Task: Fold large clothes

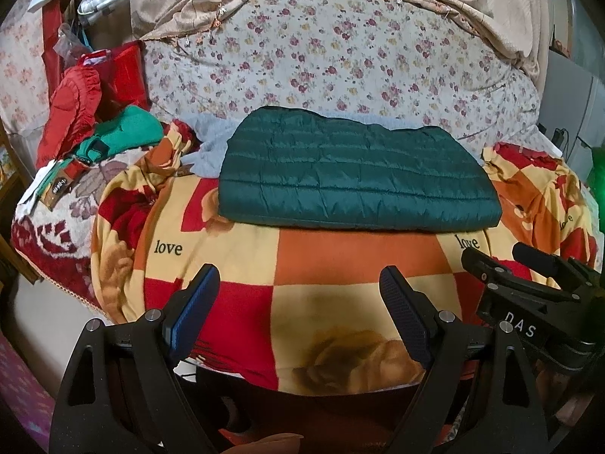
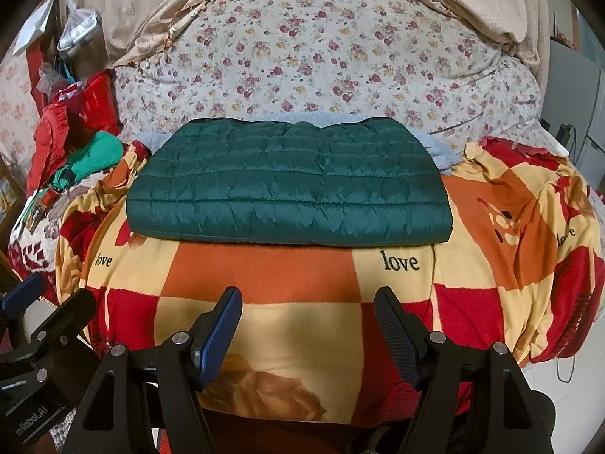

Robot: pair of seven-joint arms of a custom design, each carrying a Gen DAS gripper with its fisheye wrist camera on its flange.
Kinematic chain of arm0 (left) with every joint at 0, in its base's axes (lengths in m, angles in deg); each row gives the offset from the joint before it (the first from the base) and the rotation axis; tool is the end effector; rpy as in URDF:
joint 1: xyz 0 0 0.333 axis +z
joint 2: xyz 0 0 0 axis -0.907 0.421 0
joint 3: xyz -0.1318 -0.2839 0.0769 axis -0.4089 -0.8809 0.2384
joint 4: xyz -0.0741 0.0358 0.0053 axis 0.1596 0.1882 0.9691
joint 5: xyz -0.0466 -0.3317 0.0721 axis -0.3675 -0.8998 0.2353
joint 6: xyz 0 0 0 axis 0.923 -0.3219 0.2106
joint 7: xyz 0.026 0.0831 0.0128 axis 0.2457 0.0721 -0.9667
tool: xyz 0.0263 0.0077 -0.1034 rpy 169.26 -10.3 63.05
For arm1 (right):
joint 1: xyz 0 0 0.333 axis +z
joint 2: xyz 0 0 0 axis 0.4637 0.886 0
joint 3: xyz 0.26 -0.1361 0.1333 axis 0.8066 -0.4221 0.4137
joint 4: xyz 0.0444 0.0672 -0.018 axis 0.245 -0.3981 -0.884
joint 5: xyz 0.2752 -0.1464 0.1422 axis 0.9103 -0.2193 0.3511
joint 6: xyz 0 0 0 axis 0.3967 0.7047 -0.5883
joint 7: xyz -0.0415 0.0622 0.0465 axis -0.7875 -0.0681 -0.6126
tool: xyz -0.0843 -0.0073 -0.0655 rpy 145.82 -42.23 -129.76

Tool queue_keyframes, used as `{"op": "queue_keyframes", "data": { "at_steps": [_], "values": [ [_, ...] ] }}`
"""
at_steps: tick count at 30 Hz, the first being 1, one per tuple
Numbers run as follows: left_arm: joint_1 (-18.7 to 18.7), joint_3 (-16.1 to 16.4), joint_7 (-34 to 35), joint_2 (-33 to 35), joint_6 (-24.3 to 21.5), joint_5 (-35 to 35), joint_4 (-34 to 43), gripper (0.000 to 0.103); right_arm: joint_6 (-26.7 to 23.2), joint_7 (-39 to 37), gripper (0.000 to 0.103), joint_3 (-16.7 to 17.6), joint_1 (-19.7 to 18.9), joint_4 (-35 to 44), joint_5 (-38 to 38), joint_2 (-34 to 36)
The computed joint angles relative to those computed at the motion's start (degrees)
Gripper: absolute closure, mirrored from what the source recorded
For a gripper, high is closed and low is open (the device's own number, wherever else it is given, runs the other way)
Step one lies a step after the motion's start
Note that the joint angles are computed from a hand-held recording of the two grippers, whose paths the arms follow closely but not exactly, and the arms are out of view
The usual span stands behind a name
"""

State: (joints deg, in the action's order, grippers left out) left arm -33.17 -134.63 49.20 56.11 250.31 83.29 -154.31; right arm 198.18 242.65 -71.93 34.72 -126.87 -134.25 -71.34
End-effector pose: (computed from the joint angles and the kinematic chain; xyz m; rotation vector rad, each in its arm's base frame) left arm 0.3985 -0.1540 0.4502 -1.7463 1.7467 -0.7595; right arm 0.4273 0.1573 0.4300 -1.7755 1.7564 -0.6553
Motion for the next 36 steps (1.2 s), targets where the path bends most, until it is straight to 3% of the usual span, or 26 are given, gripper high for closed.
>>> {"op": "queue_keyframes", "data": {
  "at_steps": [4,36],
  "values": [
    [0.65,-0.64,-0.25,0.28,-0.3,0.37,0.19,0.017,-0.06,0.3,0.033,0.0,-0.08,0.19,-0.04,0.09],
    [-2.02,3.07,-5.34,4.89,-2.22,8.0,2.06,0.017,0.0,-1.32,0.033,-0.58,0.38,0.33,1.49,1.05]
  ]
}}
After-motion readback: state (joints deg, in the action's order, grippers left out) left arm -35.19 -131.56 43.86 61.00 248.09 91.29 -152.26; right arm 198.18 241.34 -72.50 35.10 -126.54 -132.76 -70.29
